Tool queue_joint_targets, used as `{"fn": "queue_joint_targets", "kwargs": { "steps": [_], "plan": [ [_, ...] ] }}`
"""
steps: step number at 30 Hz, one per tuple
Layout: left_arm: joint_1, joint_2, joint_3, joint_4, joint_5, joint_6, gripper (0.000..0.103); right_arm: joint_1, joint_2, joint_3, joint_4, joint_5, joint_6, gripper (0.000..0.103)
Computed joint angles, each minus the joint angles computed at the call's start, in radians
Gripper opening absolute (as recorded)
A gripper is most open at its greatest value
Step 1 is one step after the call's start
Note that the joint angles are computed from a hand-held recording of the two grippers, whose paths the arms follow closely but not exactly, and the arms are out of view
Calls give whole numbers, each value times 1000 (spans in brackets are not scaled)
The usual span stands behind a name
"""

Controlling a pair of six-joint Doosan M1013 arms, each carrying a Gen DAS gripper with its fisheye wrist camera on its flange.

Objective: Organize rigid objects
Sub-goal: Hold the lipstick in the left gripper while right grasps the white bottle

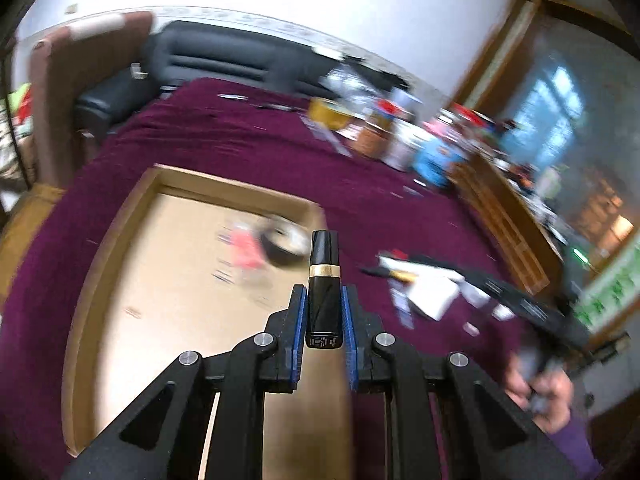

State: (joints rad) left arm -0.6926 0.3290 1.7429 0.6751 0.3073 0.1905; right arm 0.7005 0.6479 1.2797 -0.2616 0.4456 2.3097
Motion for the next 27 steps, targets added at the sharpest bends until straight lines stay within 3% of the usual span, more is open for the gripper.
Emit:
{"fn": "queue_joint_targets", "kwargs": {
  "steps": [4, 8, 10, 13, 15, 17, 19, 22, 25, 27],
  "plan": [
    [-45, 46, -48, -246, -42, 268, 14, -14, 10, -9, 125, 23, -87, 103],
    [-64, 110, -110, -493, 3, 515, 14, -23, 12, -2, 272, 26, -199, 103],
    [-76, 148, -148, -464, 68, 496, 15, -22, 12, -4, 256, 31, -174, 103],
    [-85, 189, -181, -478, 139, 491, 19, -23, -16, 32, 99, -1, -13, 102],
    [-92, 183, -170, -411, 135, 446, 20, -33, -51, 78, -52, -21, 142, 102],
    [-89, 182, -165, -452, 123, 488, 21, -49, -88, 127, -206, 1, 306, 102],
    [-84, 182, -166, -459, 115, 482, 21, -71, -119, 169, -272, 46, 405, 102],
    [-79, 187, -166, -468, 98, 475, 21, -117, -152, 228, -220, 65, 463, 102],
    [-78, 192, -167, -446, 92, 447, 22, -158, -154, 254, -38, 45, 368, 96],
    [-77, 193, -170, -446, 93, 441, 23, -164, -137, 243, 7, 51, 328, 93]
  ]
}}
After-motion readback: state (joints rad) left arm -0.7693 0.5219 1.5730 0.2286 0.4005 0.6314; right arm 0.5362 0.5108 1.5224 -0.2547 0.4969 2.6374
